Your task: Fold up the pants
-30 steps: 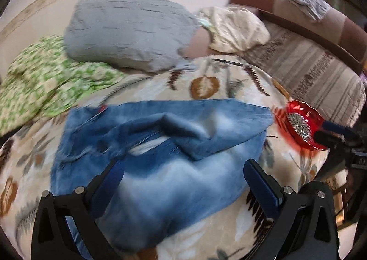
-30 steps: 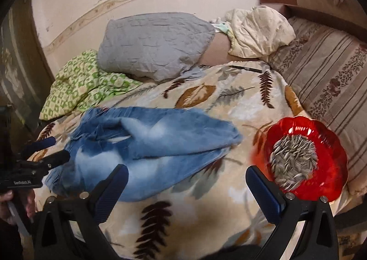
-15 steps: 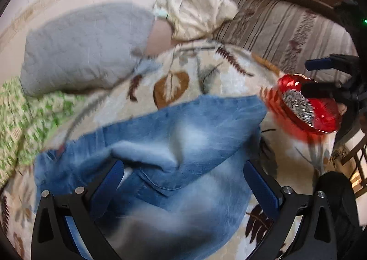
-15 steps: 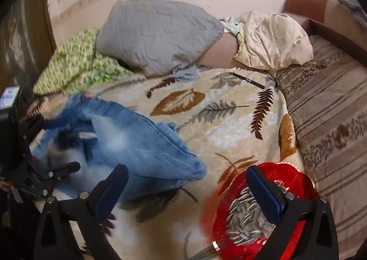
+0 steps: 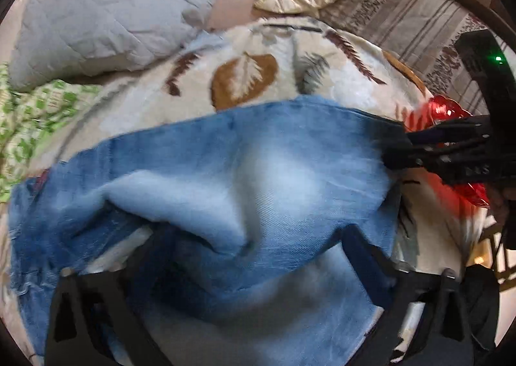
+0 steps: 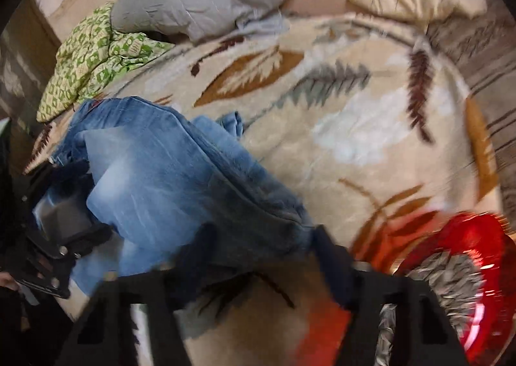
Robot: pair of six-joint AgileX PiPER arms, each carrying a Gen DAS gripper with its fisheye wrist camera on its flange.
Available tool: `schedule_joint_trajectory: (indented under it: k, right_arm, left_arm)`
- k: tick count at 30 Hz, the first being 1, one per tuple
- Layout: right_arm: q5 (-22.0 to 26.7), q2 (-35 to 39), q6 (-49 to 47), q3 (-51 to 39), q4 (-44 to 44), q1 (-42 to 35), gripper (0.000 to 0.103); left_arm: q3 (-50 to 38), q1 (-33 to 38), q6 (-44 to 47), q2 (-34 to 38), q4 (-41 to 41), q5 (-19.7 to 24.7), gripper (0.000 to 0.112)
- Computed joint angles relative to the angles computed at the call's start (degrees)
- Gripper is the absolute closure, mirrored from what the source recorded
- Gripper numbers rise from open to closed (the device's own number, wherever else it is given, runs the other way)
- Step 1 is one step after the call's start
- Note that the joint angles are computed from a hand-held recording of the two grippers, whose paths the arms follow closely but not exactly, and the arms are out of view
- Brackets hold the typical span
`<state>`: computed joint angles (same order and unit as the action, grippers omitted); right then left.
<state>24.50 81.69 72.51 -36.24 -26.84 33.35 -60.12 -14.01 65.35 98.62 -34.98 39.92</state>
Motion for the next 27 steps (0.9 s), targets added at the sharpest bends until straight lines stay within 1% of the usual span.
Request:
schedule_joint_trajectory:
  k: [1, 2, 3, 4, 5, 6, 8, 9, 11, 13, 14, 15, 16, 17, 19, 21, 22, 23, 24, 25, 26, 27]
  right_arm:
    - [-2.55, 0.02, -0.2, 1.11, 0.87, -0.77, 0.074]
    - [-3.79, -0.64, 1.89, 1.99, -0.55, -0.5, 0.08]
    - [-3.93, -2.47, 6.28, 2.95, -4.23, 0.8, 0.083]
    - [-3.44, -4.18, 8.93, 3.21, -6.38, 2.14, 0.088]
    - [-1.97, -5.63, 10.97, 2.97, -7.99, 3.64, 0.089]
    - [0.75, -7.71, 12.42, 2.3, -9.57, 5.41, 0.089]
    - [6.4, -11.68, 11.84, -0.32, -10.09, 8.02, 0.092]
    - [10.1, -13.6, 11.32, -2.44, -10.57, 9.52, 0.092]
    - [16.85, -15.9, 9.84, -7.66, -11.48, 11.88, 0.093]
    - [22.77, -17.43, 6.39, -13.99, -11.19, 12.58, 0.093]
    - [24.72, -17.12, 4.27, -17.02, -10.44, 11.83, 0.093]
    - [26.36, -16.4, 1.12, -20.59, -9.41, 9.94, 0.093]
    - [26.67, -15.6, -2.02, -22.7, -7.72, 7.62, 0.093]
    - [27.29, -13.25, -6.2, -25.81, -5.68, 3.99, 0.093]
    - [25.79, -7.95, -13.84, -29.37, -0.09, -4.29, 0.093]
    - [26.27, 0.32, -21.46, -33.78, 6.48, -12.12, 0.091]
    - [26.45, 4.92, -22.99, -35.63, 9.16, -15.38, 0.087]
    - [27.71, 8.7, -23.35, -37.15, 10.93, -17.3, 0.078]
    - [28.64, 10.52, -23.1, -37.48, 11.36, -17.91, 0.075]
    - [27.4, 10.6, -22.12, -35.98, 11.28, -17.72, 0.067]
    - [24.78, 9.07, -21.79, -33.31, 11.51, -17.27, 0.045]
    - [22.59, 7.08, -20.74, -30.41, 11.09, -16.37, 0.033]
  left_arm:
    - [-0.94, 0.16, -0.51, 0.75, 0.66, 1.45, 0.069]
    - [-2.21, 0.33, -1.52, 1.56, 1.45, 3.57, 0.095]
    - [-2.7, 0.68, -1.16, 1.51, 0.93, 4.9, 0.099]
    - [-2.43, 0.78, -0.58, 0.77, 0.67, 4.83, 0.101]
    - [-2.3, 0.97, 0.47, -0.06, 0.23, 5.16, 0.103]
    - [-2.69, 1.5, 1.69, -1.29, -0.86, 6.56, 0.103]
    - [-3.67, 2.62, 3.48, -3.11, -3.65, 8.85, 0.105]
    - [-4.87, 3.38, 4.15, -3.99, -5.52, 10.67, 0.105]
    - [-7.63, 4.83, 4.45, -5.16, -9.29, 13.76, 0.105]
    - [-11.25, 5.8, 4.24, -4.87, -12.76, 16.39, 0.105]
    - [-13.41, 5.83, 3.54, -4.1, -13.88, 17.3, 0.105]
    - [-15.94, 5.12, 1.83, -2.95, -14.2, 17.13, 0.105]
    - [-17.85, 4.2, 0.14, -1.77, -13.67, 16.43, 0.105]
    - [-20.11, 3.19, -2.35, -0.06, -12.5, 15.75, 0.105]
    - [-26.64, -0.04, -10.42, 5.71, -6.97, 14.51, 0.105]
    - [-32.07, -3.39, -18.56, 11.54, 0.14, 12.81, 0.103]
    - [-32.64, -4.11, -20.86, 12.69, 2.83, 12.49, 0.095]
    - [-33.42, -4.82, -23.55, 13.58, 6.09, 12.4, 0.066]
    - [-31.97, -4.96, -24.01, 13.1, 7.07, 11.28, 0.048]
    - [-30.1, -4.37, -22.17, 11.77, 5.75, 10.44, 0.023]
    - [-26.52, -3.32, -18.05, 9.24, 2.41, 8.5, 0.021]
    - [-24.1, -2.76, -15.03, 7.41, 1.37, 7.31, 0.021]
